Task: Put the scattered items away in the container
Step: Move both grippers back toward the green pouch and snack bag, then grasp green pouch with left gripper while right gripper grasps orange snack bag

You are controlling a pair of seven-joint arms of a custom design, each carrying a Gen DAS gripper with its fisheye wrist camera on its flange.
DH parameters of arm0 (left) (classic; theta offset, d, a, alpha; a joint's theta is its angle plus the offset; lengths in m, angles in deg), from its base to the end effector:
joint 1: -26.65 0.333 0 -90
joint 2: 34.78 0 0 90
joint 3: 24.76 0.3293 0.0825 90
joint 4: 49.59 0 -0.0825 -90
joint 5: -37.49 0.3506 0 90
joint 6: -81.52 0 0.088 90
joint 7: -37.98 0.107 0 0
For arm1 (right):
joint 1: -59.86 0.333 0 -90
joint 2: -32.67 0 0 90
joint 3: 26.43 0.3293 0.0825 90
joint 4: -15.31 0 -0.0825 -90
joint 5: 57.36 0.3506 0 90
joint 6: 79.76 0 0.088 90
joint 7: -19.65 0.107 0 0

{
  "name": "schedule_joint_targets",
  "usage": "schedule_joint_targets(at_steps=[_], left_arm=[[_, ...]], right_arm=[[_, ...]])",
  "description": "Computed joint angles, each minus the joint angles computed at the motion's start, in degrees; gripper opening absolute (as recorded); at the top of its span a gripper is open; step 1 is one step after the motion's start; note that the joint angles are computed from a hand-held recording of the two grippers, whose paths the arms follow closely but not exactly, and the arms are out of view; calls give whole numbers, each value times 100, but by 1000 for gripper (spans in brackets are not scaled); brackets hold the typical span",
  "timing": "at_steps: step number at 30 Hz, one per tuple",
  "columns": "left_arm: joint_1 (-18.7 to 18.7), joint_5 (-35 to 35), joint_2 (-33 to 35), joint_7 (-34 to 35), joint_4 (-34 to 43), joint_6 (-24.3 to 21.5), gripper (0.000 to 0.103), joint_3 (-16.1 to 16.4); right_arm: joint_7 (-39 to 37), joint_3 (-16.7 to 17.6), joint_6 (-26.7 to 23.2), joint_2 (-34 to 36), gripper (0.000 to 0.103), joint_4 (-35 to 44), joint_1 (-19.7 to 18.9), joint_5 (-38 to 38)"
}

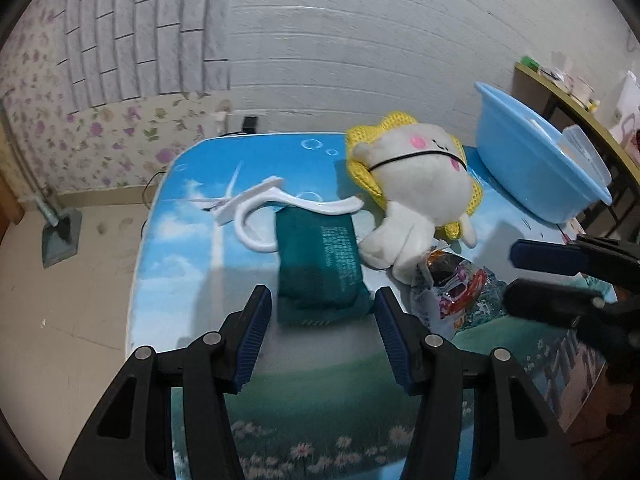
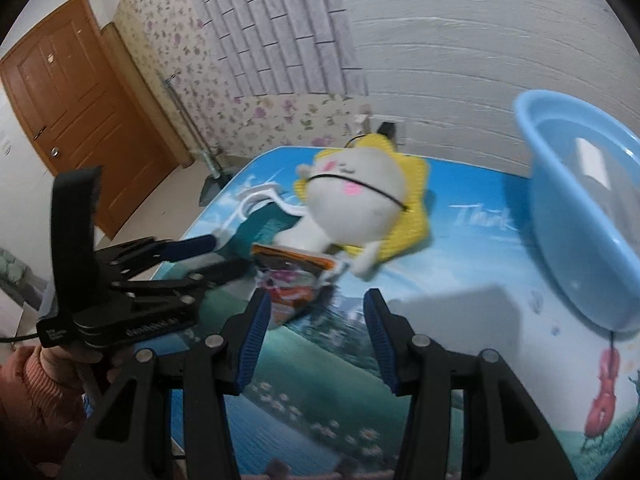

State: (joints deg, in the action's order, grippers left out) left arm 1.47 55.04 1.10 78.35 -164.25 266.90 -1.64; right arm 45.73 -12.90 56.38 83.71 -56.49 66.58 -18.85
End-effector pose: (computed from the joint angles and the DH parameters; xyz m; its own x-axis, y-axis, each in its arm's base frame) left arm 0.6312 -0.0821 0.2667 0.3135 -0.9400 0.1344 -0.7256 -0.3284 -0.6047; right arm 0.7284 0.2157 0.2857 0.8158 -0.5133 -0.2665 -0.5559 -0.5691 -0.6058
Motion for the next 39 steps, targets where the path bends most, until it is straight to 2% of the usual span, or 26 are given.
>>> schedule_joint_targets(at_steps=[5, 9, 11, 12, 13, 16, 17, 18, 19, 22, 23, 25, 26, 29, 30, 32, 33, 35, 37, 38, 39], left_arm=[[518, 124, 54, 302, 210, -2, 53, -491], [718, 147, 86, 455, 292, 15, 53, -674], [802, 134, 71, 514, 250, 121, 42, -743], [694, 88, 69, 502, 208, 185, 37, -619], [580, 29, 63, 497, 166, 208, 26, -490], [859, -60, -27, 637, 21, 364, 19, -750], [867, -102, -48, 693, -29, 419, 17, -758], [820, -153, -69, 754, -83, 449, 17, -720], [791, -205, -88, 817, -119, 455, 15, -703], [740, -346, -151, 975, -223, 450, 12, -710], [741, -388, -175, 1014, -248, 439, 8, -736], [902, -403, -232, 1111, -291, 394, 2, -958], [866, -424, -248, 1137, -317, 378, 2, -952], [535, -525, -294, 1152, -428, 357, 2, -723], [281, -604, -296, 1112, -459, 311, 2, -493], [-332, -760, -229, 941, -444, 88, 7, 113], [-511, -775, -187, 830, -399, -46, 10, 301], [-621, -721, -135, 596, -301, -232, 25, 436], [-996, -677, -2, 246, -174, -408, 53, 841], [-1163, -634, 96, 85, -85, -427, 62, 1024], [-1216, -574, 143, -9, -26, -460, 65, 1095]], right_arm=[[188, -57, -94, 185, 48, 249, 144, -168], [350, -96, -161, 361, 48, 492, 234, -328], [476, -125, -283, 476, 48, 668, 274, -429], [547, -141, -333, 535, 48, 755, 299, -479], [591, -146, -362, 574, 48, 807, 310, -513], [608, -102, -472, 659, 47, 920, 269, -542], [619, -91, -582, 702, 44, 1003, 250, -560], [670, -109, -663, 747, 35, 1093, 262, -593], [697, -106, -753, 782, 33, 1165, 245, -601], [680, -90, -930, 785, 28, 1215, 168, -584], [623, -90, -891, 720, 27, 1109, 143, -564], [574, -97, -893, 677, 26, 1043, 117, -546], [540, -98, -902, 627, 26, 969, 85, -528], [458, -114, -861, 502, 26, 776, 13, -469], [441, -119, -855, 477, 26, 741, -7, -451], [343, -114, -752, 340, 26, 520, -96, -361], [306, -117, -679, 297, 26, 443, -118, -321], [230, -131, -470, 179, 26, 240, -163, -238], [130, -151, -143, 54, 26, 8, -187, -167], [60, -149, 56, -23, 26, -135, -207, -121], [-1, -139, 216, -83, 26, -243, -238, -75]])
